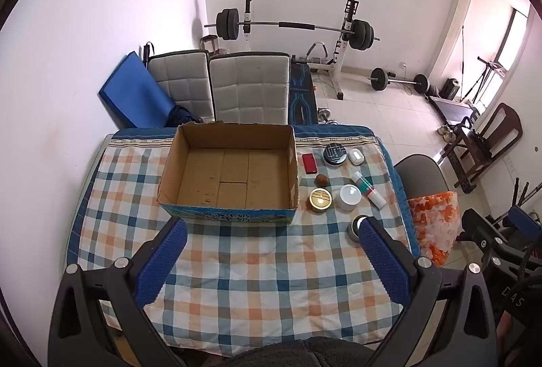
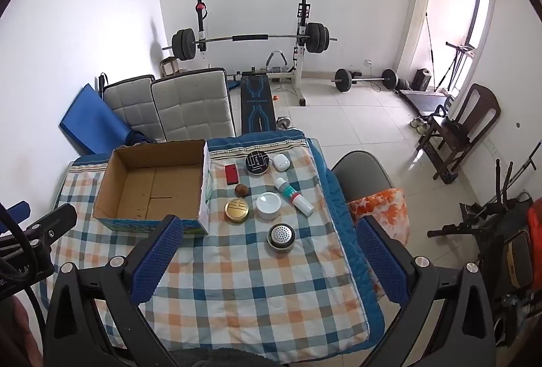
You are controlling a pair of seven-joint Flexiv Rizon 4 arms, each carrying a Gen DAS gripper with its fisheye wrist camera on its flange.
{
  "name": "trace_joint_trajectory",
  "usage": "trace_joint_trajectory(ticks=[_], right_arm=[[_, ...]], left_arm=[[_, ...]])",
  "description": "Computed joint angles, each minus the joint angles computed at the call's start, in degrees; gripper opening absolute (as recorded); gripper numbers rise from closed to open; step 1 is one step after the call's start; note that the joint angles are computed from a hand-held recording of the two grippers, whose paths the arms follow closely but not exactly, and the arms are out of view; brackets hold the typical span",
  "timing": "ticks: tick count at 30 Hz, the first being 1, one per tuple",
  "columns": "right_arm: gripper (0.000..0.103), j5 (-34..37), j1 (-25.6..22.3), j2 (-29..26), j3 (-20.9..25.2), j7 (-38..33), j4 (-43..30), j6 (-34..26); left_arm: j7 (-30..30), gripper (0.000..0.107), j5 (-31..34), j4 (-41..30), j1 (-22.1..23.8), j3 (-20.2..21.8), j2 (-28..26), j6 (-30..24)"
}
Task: Organize rigid objects
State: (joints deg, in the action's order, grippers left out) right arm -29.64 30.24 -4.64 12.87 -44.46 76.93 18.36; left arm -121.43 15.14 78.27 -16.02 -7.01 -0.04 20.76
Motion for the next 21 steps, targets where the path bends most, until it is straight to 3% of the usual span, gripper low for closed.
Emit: trace_joint_trajectory(ticks=[21], right_arm=[[0.103, -0.1, -0.6, 0.8, 0.1, 0.0, 0.4, 0.7]], left_arm=[[-1.1, 0.103, 1.4, -0.1, -0.2, -0.6, -0.2, 0.8]])
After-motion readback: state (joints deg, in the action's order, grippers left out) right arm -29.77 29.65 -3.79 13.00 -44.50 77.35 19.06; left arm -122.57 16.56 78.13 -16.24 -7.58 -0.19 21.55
